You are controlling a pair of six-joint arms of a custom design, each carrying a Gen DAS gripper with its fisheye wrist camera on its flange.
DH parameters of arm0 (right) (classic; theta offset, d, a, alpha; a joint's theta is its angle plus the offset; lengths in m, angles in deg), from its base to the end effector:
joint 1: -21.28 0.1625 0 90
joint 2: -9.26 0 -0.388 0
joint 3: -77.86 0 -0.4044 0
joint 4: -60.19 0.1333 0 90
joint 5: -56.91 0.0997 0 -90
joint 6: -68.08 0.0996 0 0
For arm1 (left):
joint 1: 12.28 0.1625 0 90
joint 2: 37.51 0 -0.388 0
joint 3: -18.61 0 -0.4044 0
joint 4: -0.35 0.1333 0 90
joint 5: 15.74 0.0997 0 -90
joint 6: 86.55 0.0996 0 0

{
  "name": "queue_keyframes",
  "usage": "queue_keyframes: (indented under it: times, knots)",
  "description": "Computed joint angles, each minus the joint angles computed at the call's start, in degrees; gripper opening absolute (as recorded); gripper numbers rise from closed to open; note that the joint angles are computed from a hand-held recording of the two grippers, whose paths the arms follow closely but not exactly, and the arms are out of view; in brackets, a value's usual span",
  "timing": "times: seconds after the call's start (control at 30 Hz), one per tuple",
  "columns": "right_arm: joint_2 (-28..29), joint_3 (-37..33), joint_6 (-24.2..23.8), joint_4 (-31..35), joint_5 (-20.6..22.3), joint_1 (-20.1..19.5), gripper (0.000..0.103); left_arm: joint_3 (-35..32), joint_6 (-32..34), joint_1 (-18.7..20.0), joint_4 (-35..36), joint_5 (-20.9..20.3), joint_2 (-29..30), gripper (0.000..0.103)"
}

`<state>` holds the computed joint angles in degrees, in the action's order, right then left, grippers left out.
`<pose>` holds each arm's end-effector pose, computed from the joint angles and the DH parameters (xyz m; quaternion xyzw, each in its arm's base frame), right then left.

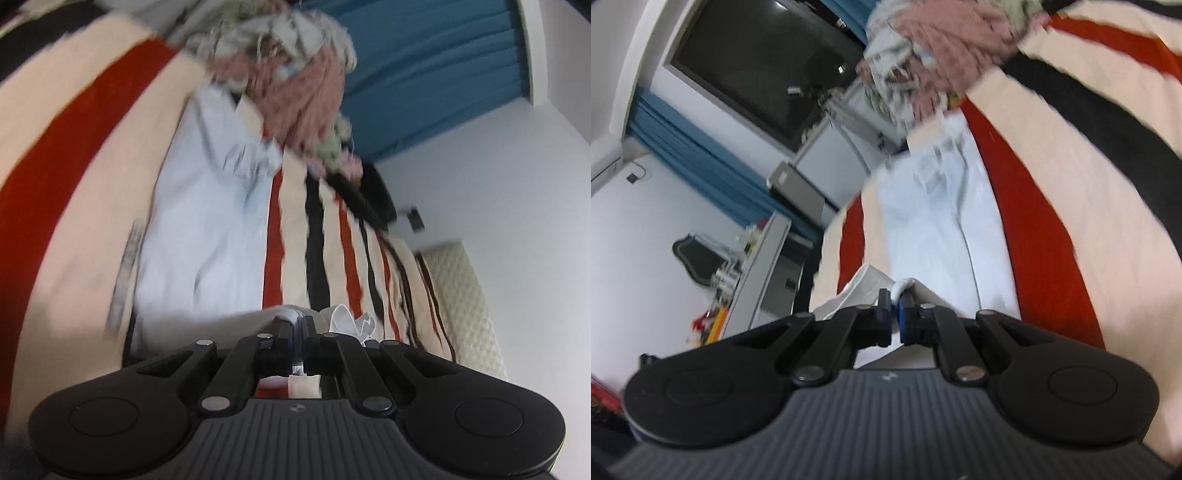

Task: Fold clothes
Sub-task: 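Grasp the hem with both grippers and fold it toward the collar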

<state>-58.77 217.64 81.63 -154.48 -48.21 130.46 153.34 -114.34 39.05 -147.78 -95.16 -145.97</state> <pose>0.2356 -0.3507 0.1598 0.0150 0.8893 -0.4570 0.0114 -0.1167 -0.3884 0.3210 -0.0656 -0.9556 0.2772 0.0756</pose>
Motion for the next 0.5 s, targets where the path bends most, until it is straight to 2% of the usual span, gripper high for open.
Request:
queue_keyframes:
  times: [0.2, 0.33, 0.5]
  knots:
    - [11.64, -18.1, -11.93, -0.51, -1.42, -3.22, 0.007, -11.83, 13.72, 1.73, -14.77, 8.0, 20.49, 0.005]
    - [19.45, -28.0, -20.04, -0.8, 1.26, -7.37, 0.007, -18.97, 24.15, 4.15, -22.9, 14.79, 33.34, 0.005]
    - [28.48, -38.29, -29.7, 1.17, -0.3, -10.57, 0.007, -25.96, 32.92, 8.57, -29.75, 17.96, 45.86, 0.005]
